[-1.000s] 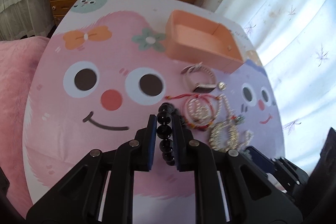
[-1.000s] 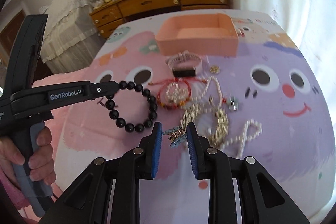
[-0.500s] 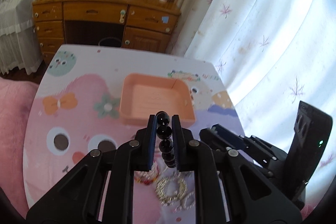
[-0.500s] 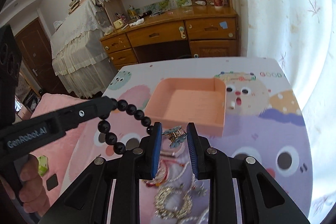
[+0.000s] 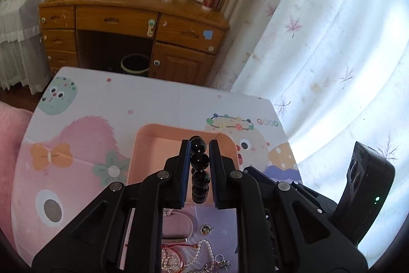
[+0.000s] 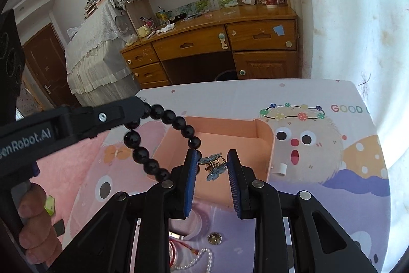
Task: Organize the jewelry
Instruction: 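Carry both items into the pink box and open both tools, then grasp the red string bracelet with the left tool while the right tool grasps the pearl bracelet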
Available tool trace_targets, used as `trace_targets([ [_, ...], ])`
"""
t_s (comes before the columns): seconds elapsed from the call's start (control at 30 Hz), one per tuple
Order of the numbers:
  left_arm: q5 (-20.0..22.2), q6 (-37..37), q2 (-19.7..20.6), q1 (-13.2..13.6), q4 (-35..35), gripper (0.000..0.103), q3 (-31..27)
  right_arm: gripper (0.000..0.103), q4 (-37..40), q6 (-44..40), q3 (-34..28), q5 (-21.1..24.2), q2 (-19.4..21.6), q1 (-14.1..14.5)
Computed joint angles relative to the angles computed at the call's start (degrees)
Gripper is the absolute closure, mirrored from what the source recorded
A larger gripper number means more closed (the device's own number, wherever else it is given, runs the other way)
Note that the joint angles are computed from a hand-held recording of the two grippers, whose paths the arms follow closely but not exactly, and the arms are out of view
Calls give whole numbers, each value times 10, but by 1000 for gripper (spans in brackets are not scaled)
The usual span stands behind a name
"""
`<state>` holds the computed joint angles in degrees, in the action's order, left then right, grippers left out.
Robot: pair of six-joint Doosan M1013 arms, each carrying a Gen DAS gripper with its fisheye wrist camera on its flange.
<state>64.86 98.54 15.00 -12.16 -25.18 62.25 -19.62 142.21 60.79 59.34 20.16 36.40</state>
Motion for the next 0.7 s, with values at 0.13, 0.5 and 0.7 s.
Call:
trace_targets([
  [0.13,51,-22,21,-12,68,84,-22,44,3,14,21,-12,-5,-3],
  [0.5,23,-46,-11,-12,151,26,21,44,12,107,113,-34,-61,1],
  [0.7,52,-67,-31,-1,184,25,56,44,24,203,164,-9,-100,17],
])
